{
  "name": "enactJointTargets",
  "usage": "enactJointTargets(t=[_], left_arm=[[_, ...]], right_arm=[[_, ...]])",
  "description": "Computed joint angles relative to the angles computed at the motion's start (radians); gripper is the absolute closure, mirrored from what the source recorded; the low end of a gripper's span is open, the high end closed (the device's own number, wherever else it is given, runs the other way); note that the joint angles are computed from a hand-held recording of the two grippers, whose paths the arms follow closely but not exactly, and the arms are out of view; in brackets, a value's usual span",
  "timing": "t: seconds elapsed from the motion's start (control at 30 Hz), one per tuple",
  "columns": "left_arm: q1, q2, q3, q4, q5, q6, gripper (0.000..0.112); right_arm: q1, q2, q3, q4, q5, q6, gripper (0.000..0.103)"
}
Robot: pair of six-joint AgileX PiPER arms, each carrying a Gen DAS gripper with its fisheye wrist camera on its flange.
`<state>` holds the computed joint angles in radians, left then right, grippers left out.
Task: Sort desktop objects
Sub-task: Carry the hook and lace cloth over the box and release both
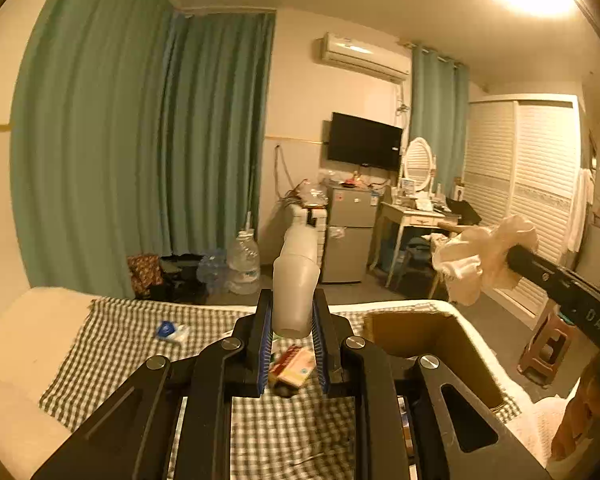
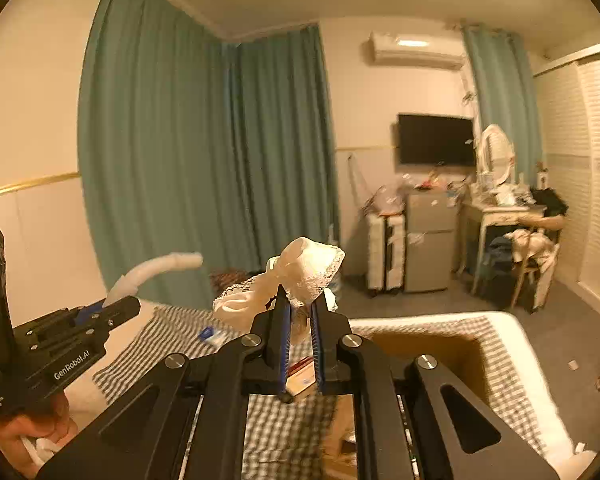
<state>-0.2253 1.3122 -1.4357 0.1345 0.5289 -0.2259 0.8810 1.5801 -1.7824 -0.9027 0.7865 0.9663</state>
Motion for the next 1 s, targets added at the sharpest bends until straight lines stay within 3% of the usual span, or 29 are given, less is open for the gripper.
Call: enactJointTargets(t=[0.23, 0.47, 0.63, 0.9, 1.0], left_arm=[[-0.201, 0.110, -0.165, 0.217, 0.087, -0.184, 0.095], [-0.331, 0.233, -0.269, 0.294, 0.111, -0.247, 0.095], [-0.372, 0.333, -0.326, 0.294, 0.123, -0.251, 0.095], [-0.343, 0.533, -0.413, 0.119, 0.140, -0.165, 0.094], [-0.335, 0.600, -0.414, 0.081, 0.135, -0.147, 0.095]], right_arm=[[-0.052, -0.166, 0.140, -0.048, 0.022, 0.027, 0.094], [-0.184, -0.210, 0.217, 0.070, -0.030, -0.049, 0.094], [-0.299, -0.198, 0.281, 0.238, -0.140, -0.149, 0.094], [-0.389, -0.073, 0.313, 0.293, -0.188, -0.205, 0.094], [-0.456, -0.030, 0.334, 0.397, -0.229, -0.267, 0.094]])
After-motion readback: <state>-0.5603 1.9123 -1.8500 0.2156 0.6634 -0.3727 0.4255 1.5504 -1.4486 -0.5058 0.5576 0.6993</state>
